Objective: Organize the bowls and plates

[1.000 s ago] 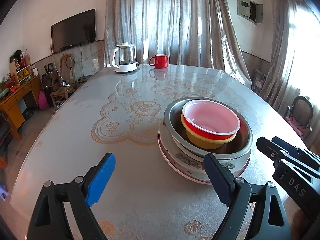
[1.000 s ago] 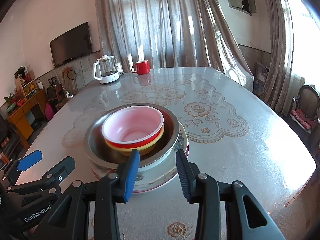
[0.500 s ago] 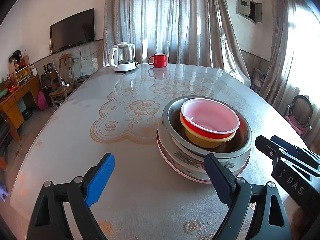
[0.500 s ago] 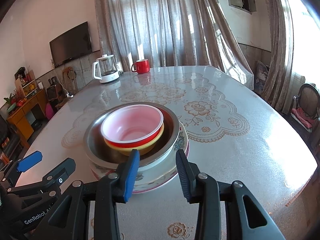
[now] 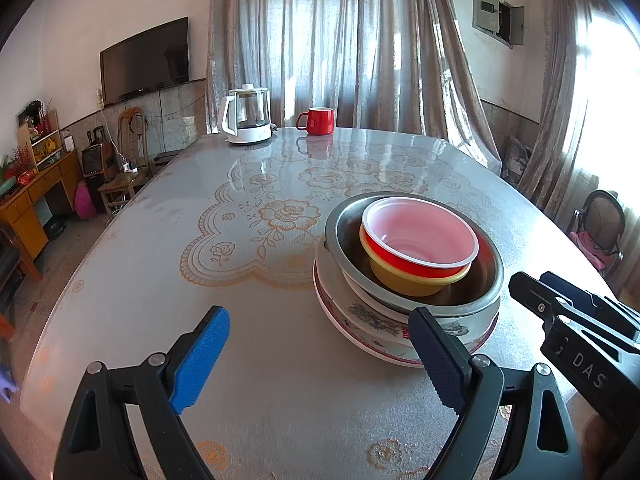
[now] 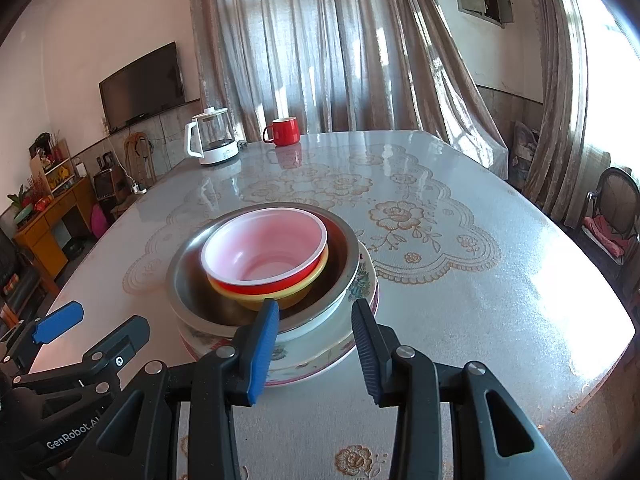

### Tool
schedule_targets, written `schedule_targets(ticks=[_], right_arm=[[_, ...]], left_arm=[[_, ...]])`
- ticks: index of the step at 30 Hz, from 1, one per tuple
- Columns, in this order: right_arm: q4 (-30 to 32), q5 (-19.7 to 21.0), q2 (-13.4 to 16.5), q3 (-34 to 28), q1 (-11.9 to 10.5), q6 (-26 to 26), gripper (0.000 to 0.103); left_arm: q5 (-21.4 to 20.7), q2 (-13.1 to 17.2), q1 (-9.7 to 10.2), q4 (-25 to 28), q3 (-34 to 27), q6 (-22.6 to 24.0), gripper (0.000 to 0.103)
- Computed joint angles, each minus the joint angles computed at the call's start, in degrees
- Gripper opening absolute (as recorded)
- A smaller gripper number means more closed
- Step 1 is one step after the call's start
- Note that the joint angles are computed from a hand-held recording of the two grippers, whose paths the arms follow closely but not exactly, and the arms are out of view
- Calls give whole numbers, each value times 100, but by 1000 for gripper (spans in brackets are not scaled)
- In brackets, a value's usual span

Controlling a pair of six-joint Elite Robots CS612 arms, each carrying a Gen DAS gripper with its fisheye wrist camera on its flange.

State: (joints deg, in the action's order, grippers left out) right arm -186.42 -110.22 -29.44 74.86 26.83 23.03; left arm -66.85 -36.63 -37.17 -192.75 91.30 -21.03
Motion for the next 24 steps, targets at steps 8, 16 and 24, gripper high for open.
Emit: schedule_targets(ticks=[8,16,24], right_arm=[[-7,-1,1,-4,-2,-15,38],[-1,-2,2,-7,-2,-16,38],[3,-4,5,-6,-6,-6,38]], left_arm=[[-13,3,2,-20,-4,3,91],[-28,-4,0,-28,-3,5,91],[39,8,4,-35,-19,-21,91]])
